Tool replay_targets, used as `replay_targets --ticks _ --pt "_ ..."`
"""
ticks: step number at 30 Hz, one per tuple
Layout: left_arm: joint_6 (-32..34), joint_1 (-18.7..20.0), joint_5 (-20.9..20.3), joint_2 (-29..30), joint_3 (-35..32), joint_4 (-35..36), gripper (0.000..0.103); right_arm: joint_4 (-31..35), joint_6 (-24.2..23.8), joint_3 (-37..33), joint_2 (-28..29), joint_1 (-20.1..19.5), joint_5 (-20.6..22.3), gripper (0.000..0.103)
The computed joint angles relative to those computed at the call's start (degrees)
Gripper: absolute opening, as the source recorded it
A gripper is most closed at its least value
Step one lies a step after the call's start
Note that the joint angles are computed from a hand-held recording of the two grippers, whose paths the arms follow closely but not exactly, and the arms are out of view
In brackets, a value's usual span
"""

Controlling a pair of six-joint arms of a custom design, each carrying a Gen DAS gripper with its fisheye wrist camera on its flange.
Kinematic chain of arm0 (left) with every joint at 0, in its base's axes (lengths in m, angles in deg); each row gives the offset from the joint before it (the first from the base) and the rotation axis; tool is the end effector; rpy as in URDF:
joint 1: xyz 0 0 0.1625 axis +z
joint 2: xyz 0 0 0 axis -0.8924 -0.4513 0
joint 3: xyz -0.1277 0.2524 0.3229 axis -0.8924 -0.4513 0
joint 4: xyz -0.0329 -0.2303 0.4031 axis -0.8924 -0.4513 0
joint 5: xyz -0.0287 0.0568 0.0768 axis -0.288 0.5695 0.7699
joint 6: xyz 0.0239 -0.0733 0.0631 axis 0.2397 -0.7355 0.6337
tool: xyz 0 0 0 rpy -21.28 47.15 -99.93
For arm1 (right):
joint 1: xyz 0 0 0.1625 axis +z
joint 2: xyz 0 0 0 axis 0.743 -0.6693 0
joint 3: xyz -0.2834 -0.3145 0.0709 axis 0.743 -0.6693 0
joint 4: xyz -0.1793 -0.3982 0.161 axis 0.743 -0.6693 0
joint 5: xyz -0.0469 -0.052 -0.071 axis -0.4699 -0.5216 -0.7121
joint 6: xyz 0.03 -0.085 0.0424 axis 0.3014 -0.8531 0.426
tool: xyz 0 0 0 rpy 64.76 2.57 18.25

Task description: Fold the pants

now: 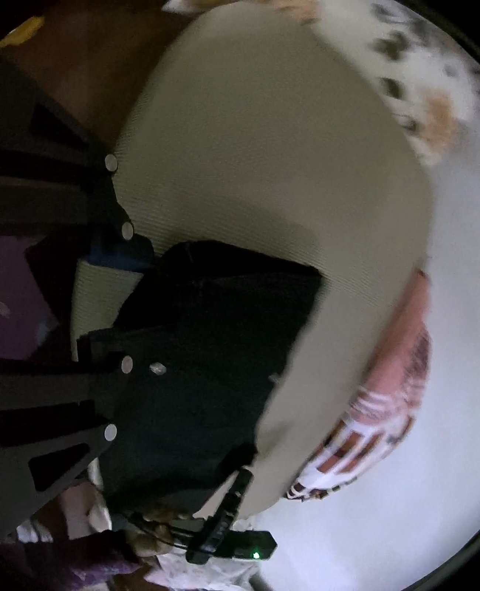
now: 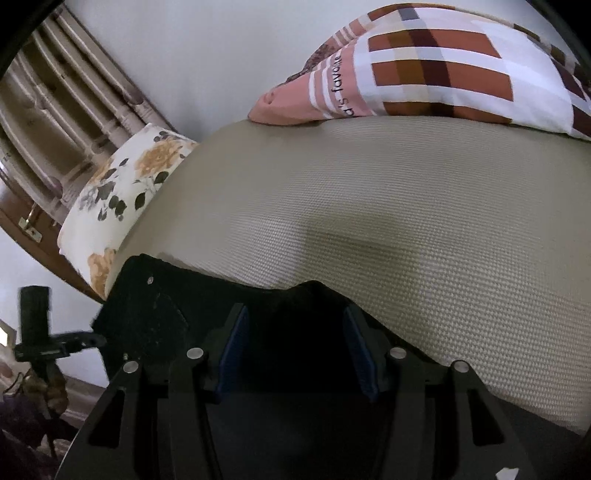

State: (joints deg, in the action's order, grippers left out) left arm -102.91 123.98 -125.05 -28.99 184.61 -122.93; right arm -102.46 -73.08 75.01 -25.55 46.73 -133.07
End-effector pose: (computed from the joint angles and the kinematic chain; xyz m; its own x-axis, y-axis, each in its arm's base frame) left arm -0.0852 -0.5780 0.2605 -0.8326 -0.3997 -0.3834 -0.0470 0.7407 -0.6702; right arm 0.1932 -0.8430 0.1126 -0.7341 -0.6602 0.1590 -0.6733 0.7381 -0.0438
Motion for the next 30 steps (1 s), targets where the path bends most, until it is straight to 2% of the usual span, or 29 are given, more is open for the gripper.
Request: replay_targets --ticks 2,3,4,6,8,9,11,13,15,18,19,21,22,23,24,30 --pt "5.15 -1.30 4.02 1.05 -0.61 -4.38 0.017 -1.70 1.11 0.82 -0.39 -0.43 0.98 0.052" --pt "6.51 -1.05 4.39 1.46 -1.25 -4.10 0.017 -2.56 1.83 1.28 -0.65 -0.67 1.59 0.052" --pt "5.85 -0.23 3.60 0.87 -1.24 -2.59 0.017 -3.12 2.51 1.69 -0.93 -0.97 2.39 0.052" --pt "0.51 3.85 -2.41 0.52 -1.87 1.45 0.017 -3.62 4.15 2.38 -1.38 -1.73 4.18 0.053" --pt "-1.03 5.70 -5.98 -0.28 -0.18 -1.76 0.017 -4.49 5.31 3.12 -1.57 -2.31 4.40 0.053" --pt "-0.37 5.43 -5.71 -0.54 0.43 -3.14 0.017 -4.48 5.72 3.37 -1.66 -2.56 4.60 0.053" --pt "2.00 3.95 -2.26 0.34 -0.29 -1.82 0.017 -5.13 5.91 4.24 -1.98 -2.95 5.00 0.052" --pt "2.15 3.81 -1.15 1.08 -1.39 -0.14 0.017 -5.61 5.70 4.56 -2.08 -3.04 5.36 0.054" --pt "3.18 3.62 -0.98 1.15 -1.62 -2.72 0.017 -5.29 5.95 4.25 -1.96 -3.03 5.70 0.055" --pt "8.19 2.06 2.43 2.32 -1.78 -7.68 0.017 -5.54 5.75 4.66 -2.31 -3.32 6.75 0.055" --pt "8.34 1.74 3.17 2.95 -2.04 -7.39 0.017 -5.50 5.89 4.79 -2.48 -3.61 7.67 0.055" --pt "6.54 2.93 3.12 3.09 -2.06 -3.48 0.017 -5.25 6.62 5.27 -3.05 -4.45 10.08 0.055" --pt "5.24 4.26 1.68 2.88 -1.48 -2.74 0.017 -4.56 6.60 5.18 -3.25 -4.83 11.60 0.055" --pt "4.56 5.42 -0.59 2.23 -0.38 -4.39 0.018 -3.98 6.22 5.06 -3.37 -4.95 12.33 0.055" --pt "5.69 5.51 -1.09 1.87 0.55 -7.27 0.018 -3.14 5.40 4.67 -3.36 -4.89 12.39 0.055" --pt "7.36 5.62 -0.95 2.34 0.82 -10.34 0.018 2.99 -3.45 -1.15 -0.39 -2.22 5.97 0.055"
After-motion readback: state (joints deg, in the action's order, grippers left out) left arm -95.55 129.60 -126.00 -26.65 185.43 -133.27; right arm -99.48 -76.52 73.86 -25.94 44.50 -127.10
